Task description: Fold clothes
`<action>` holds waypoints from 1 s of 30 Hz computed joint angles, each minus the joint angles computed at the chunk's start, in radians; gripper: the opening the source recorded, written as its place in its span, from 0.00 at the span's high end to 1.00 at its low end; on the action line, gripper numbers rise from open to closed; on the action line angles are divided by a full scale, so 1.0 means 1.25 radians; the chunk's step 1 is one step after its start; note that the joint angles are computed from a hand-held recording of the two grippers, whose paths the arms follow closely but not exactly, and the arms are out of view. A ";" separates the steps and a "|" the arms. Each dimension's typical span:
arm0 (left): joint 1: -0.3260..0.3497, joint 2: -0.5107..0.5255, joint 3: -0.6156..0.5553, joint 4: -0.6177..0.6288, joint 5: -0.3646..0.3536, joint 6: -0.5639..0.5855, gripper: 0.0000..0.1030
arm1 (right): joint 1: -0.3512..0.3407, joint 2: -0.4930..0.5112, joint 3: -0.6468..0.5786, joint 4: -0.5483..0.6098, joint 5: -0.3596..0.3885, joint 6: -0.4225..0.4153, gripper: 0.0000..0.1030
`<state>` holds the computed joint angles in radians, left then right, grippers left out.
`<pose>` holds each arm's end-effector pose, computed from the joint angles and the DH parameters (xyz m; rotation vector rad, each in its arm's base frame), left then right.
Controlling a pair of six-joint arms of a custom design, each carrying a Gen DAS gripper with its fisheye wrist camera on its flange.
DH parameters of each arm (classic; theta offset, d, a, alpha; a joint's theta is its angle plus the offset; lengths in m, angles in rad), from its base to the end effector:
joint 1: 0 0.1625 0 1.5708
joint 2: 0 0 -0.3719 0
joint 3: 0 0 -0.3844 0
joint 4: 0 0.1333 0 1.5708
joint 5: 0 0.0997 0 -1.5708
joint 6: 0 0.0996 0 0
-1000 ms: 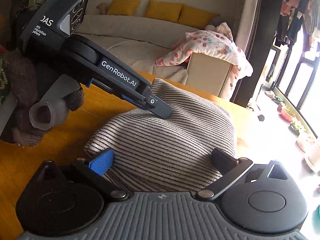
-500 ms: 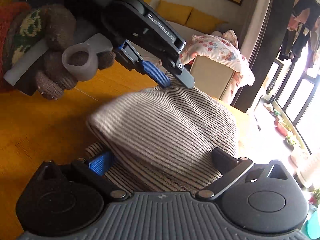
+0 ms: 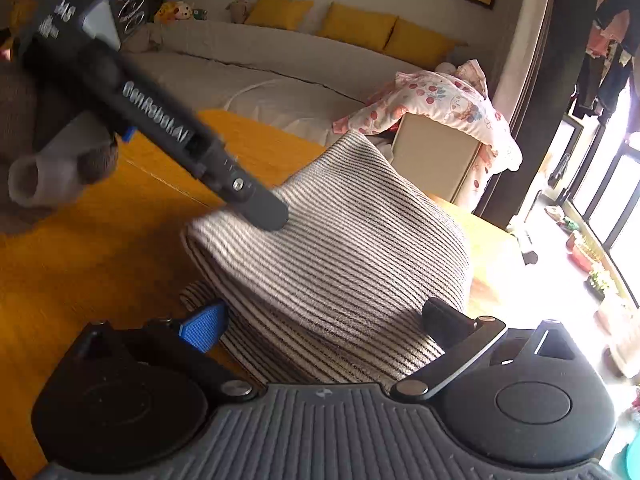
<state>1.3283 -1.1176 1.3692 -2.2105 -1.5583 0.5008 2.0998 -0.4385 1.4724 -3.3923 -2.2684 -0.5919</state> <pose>-0.0291 -0.6780 0.3467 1.0945 2.8183 -0.5868 0.3918 -0.5329 0.0069 0.9175 -2.1082 0.9182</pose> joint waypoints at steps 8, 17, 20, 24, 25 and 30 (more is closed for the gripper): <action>0.018 0.004 -0.008 0.026 -0.013 -0.005 0.42 | -0.077 -0.172 0.071 0.063 0.179 0.329 0.00; 0.008 -0.004 0.003 0.025 0.017 0.029 0.40 | -0.212 -0.091 -0.170 0.396 0.350 0.615 0.02; 0.010 -0.007 0.006 0.025 0.024 0.040 0.38 | -0.193 -0.096 -0.146 0.320 0.393 0.524 0.09; 0.015 -0.007 0.005 0.030 0.015 0.041 0.35 | -0.156 -0.089 -0.134 0.252 0.296 0.427 0.12; 0.015 -0.008 0.008 0.027 0.015 0.042 0.35 | -0.147 -0.066 -0.163 0.271 0.212 0.395 0.12; -0.001 -0.027 0.044 -0.020 0.030 0.064 0.36 | -0.124 0.001 -0.205 0.213 0.037 0.255 0.06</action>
